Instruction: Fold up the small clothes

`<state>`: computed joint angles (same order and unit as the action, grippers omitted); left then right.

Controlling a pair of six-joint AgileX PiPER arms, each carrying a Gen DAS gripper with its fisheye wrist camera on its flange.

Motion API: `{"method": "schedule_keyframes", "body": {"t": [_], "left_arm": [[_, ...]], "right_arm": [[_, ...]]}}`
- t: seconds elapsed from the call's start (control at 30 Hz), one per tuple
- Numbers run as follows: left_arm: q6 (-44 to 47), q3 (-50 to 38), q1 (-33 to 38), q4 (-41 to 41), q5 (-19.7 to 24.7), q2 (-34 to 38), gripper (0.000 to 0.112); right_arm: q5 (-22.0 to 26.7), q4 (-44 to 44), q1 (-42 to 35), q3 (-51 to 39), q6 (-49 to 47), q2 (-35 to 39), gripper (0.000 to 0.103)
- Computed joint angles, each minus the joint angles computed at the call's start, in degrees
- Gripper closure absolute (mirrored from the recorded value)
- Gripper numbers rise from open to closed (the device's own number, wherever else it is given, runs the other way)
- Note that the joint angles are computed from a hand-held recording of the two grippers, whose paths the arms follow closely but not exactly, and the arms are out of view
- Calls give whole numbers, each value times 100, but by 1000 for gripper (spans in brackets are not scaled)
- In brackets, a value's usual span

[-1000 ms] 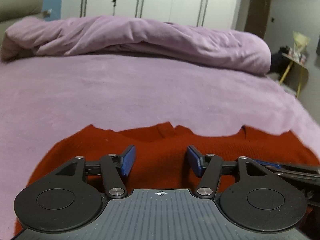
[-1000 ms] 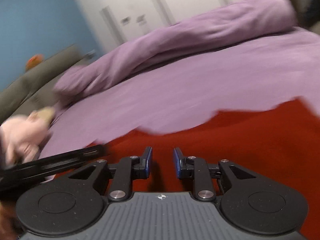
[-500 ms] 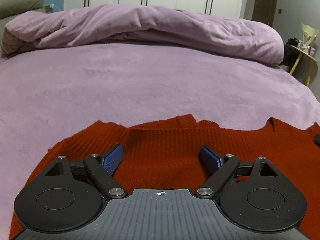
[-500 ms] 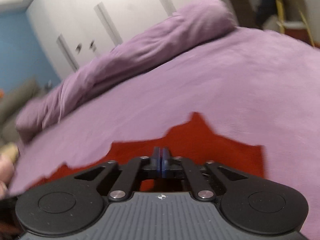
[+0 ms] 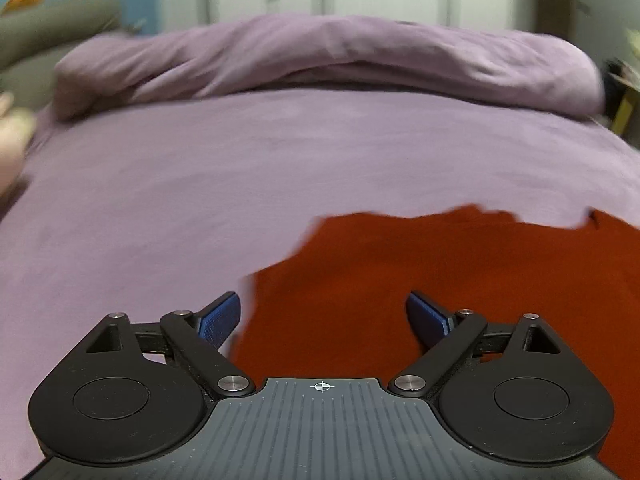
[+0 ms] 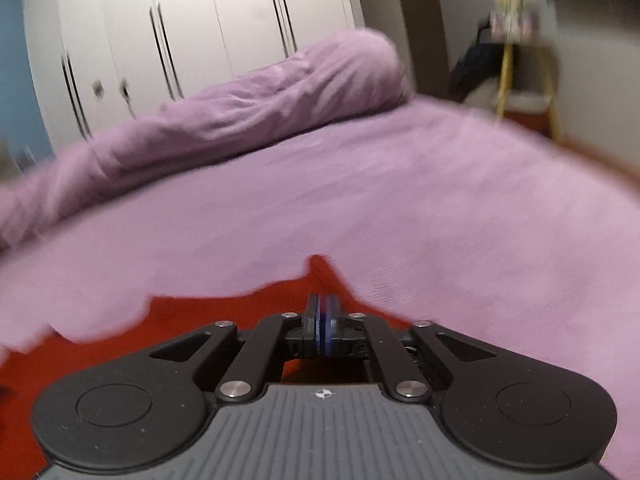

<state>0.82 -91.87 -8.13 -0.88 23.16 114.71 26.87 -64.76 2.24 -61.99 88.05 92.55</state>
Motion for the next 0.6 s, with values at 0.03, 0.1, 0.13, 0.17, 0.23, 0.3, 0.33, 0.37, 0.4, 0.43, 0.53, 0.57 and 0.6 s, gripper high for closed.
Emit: {"method": "schedule_keyframes", "body": {"t": [0.03, 0.1, 0.13, 0.17, 0.23, 0.3, 0.33, 0.37, 0.4, 0.43, 0.53, 0.57, 0.6], "left_arm": [[-338, 48, 119, 155, 113, -66, 18], [-1045, 154, 349, 744, 386, -205, 20], [-1056, 319, 462, 721, 405, -339, 21], [-885, 578, 595, 469, 376, -533, 25], [-100, 1181, 889, -585, 325, -1011, 30], [909, 1706, 1174, -1731, 505, -1498, 30], [1436, 1976, 1326, -2304, 679, -1765, 30], [1963, 2199, 1463, -2877, 861, -1982, 30], [2517, 2373, 1651, -3450, 1152, -2151, 30], [3047, 2505, 1830, -4023, 1502, -2256, 30], [3758, 2519, 2149, -4969, 2417, -2091, 30], [3766, 2480, 2128, -5112, 2466, -1991, 30], [3732, 2439, 2074, -5206, 2401, -1896, 30]], "right_arm": [[432, -68, 229, 19, -189, -76, 93], [904, -234, 599, 237, -273, -351, 93], [939, -276, 771, 490, -266, -652, 93], [865, -224, 909, 762, -251, -1003, 92], [745, 161, 1247, 1216, -251, -1682, 90], [877, 675, 1788, 1552, -247, -2233, 90], [1015, 863, 2071, 1641, -218, -2394, 90], [1117, 1004, 2312, 1699, -193, -2496, 90], [1299, 1092, 2653, 1739, -59, -2567, 90], [1440, 1123, 2954, 1753, 94, -2589, 90], [1429, 1292, 3436, 1630, 187, -2414, 90], [1378, 1391, 3504, 1539, 137, -2302, 90], [1298, 1507, 3536, 1419, 54, -2170, 90]]}}
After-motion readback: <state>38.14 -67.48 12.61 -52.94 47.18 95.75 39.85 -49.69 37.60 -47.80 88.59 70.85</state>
